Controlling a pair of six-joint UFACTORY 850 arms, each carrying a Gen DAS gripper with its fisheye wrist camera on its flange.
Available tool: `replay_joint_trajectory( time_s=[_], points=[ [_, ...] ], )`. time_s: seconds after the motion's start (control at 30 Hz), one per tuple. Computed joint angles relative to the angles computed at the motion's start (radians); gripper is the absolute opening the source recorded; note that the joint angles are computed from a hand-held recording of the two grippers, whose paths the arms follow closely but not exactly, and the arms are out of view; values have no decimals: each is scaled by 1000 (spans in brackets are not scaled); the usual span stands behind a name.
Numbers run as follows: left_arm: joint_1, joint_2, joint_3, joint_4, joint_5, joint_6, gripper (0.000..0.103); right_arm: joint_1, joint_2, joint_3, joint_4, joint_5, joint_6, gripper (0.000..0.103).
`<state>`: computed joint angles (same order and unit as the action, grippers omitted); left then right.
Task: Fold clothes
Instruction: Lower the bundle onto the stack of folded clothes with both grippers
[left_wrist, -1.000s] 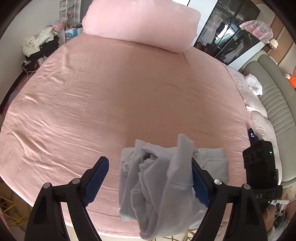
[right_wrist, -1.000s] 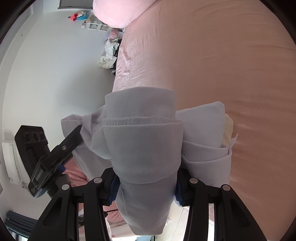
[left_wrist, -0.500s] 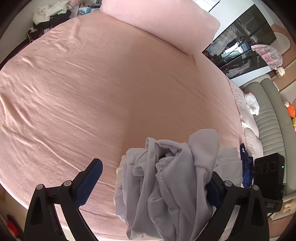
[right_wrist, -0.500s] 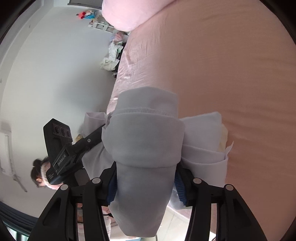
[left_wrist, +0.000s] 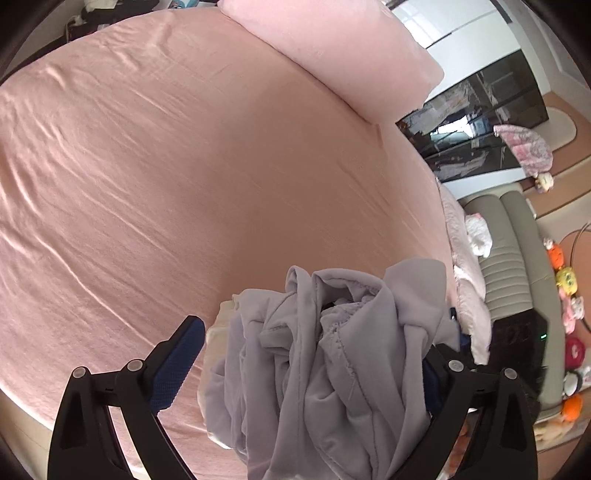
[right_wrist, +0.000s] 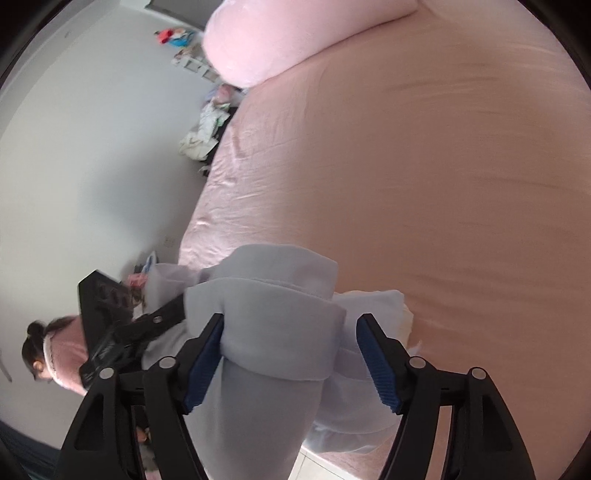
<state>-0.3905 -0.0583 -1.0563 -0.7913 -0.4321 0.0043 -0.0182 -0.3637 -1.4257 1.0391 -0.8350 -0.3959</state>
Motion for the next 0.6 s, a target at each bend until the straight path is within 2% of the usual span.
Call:
replay_joint_trajectory(
  time_s=[0.1,0.17,0.23,0.3,0.43,0.6],
  points=[
    [25,15,55,-260,6,204,101,-12,4,58,113,4,-29,72],
    [40,18,87,-413,-8,314,101,-6,13,77,115,33,-40,72],
    [46,24,113,-501,-10,386,103,5,12,72,75,55,-24,74],
    [50,29,131,-551,-14,430,103,5,6,71,73,40,-12,75],
    [54,38,139,-556,-24,411,103,19,9,78,68,64,-10,75],
    [52,34,75,-358,-53,186,103,28,13,70,111,93,-72,75]
  ],
)
